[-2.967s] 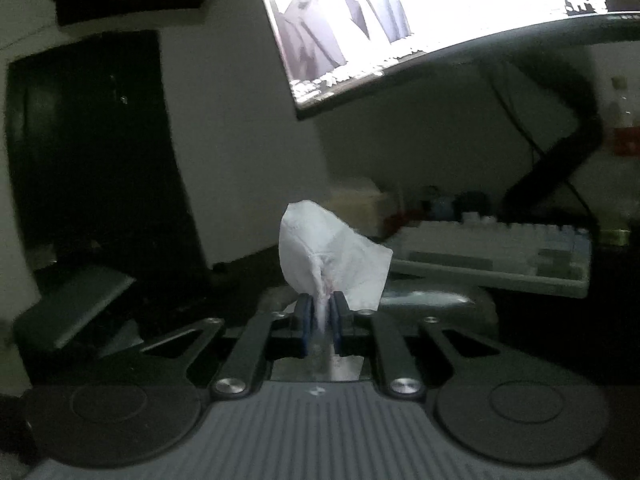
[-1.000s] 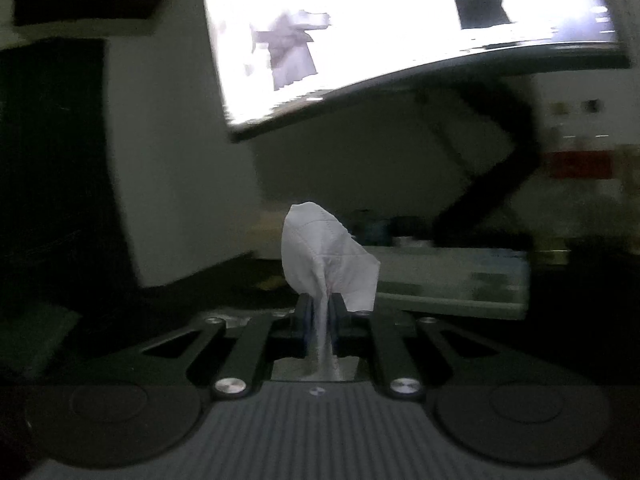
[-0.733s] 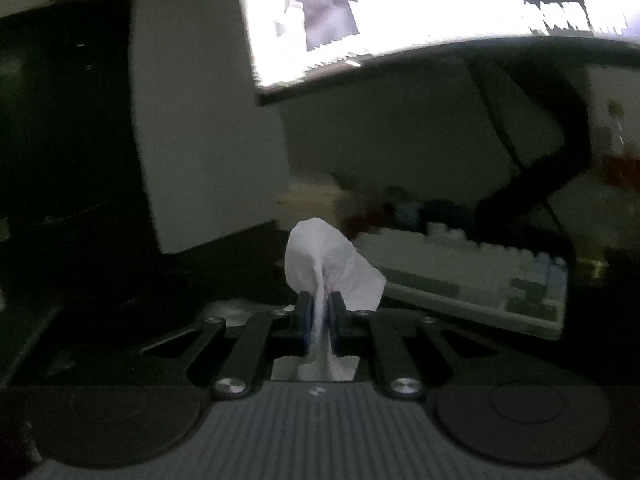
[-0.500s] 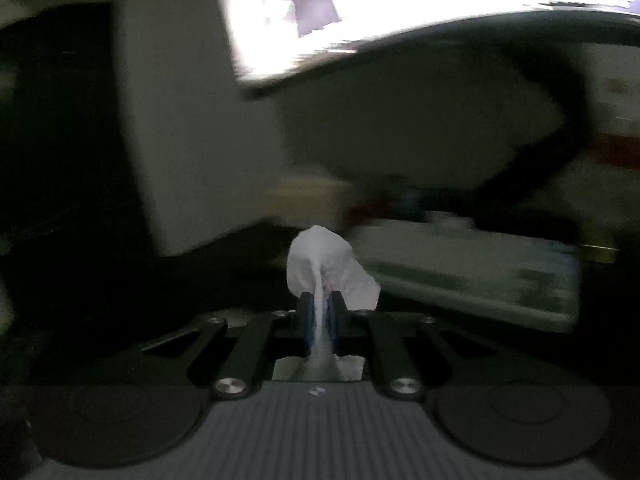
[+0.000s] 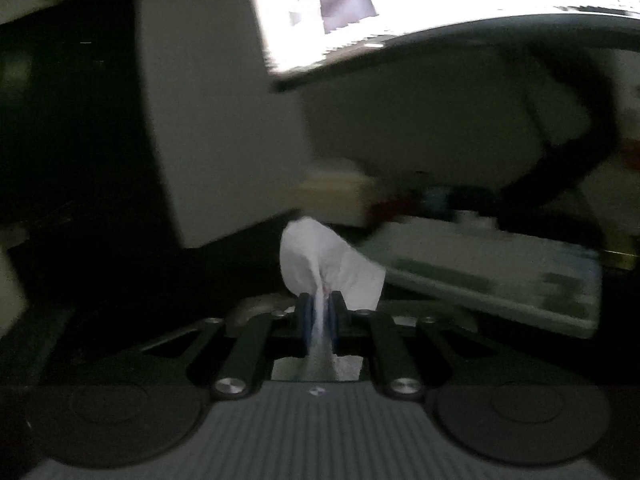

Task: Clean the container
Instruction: 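Wipe along the jar body with the tissue in the right tool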

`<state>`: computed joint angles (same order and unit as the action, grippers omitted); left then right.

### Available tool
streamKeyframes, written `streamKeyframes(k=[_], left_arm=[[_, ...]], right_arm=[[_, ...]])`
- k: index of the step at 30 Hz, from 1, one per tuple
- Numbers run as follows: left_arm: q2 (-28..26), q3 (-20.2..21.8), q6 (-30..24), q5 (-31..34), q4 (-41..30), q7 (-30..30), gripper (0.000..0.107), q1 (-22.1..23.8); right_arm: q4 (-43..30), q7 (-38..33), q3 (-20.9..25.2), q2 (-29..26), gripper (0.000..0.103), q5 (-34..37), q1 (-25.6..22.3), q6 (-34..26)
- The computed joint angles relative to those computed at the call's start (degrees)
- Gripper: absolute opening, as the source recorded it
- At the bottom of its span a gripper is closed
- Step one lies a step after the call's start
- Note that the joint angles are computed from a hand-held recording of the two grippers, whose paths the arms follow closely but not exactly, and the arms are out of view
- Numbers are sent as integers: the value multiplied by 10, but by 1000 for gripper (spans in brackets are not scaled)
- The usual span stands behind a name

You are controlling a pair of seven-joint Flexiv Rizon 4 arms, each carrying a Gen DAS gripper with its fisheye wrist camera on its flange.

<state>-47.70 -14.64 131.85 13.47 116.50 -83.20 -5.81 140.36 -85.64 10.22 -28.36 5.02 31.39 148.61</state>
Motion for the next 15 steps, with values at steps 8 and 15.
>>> streamKeyframes(k=[8,15], left_arm=[[56,21,23,-22,88,-6,103,-34],[64,92,99,-81,105,67,103,-103]], right_arm=[[-54,-5,-42,12,11,120,25,-93],[-66,-17,-46,5,11,104,32,-113]])
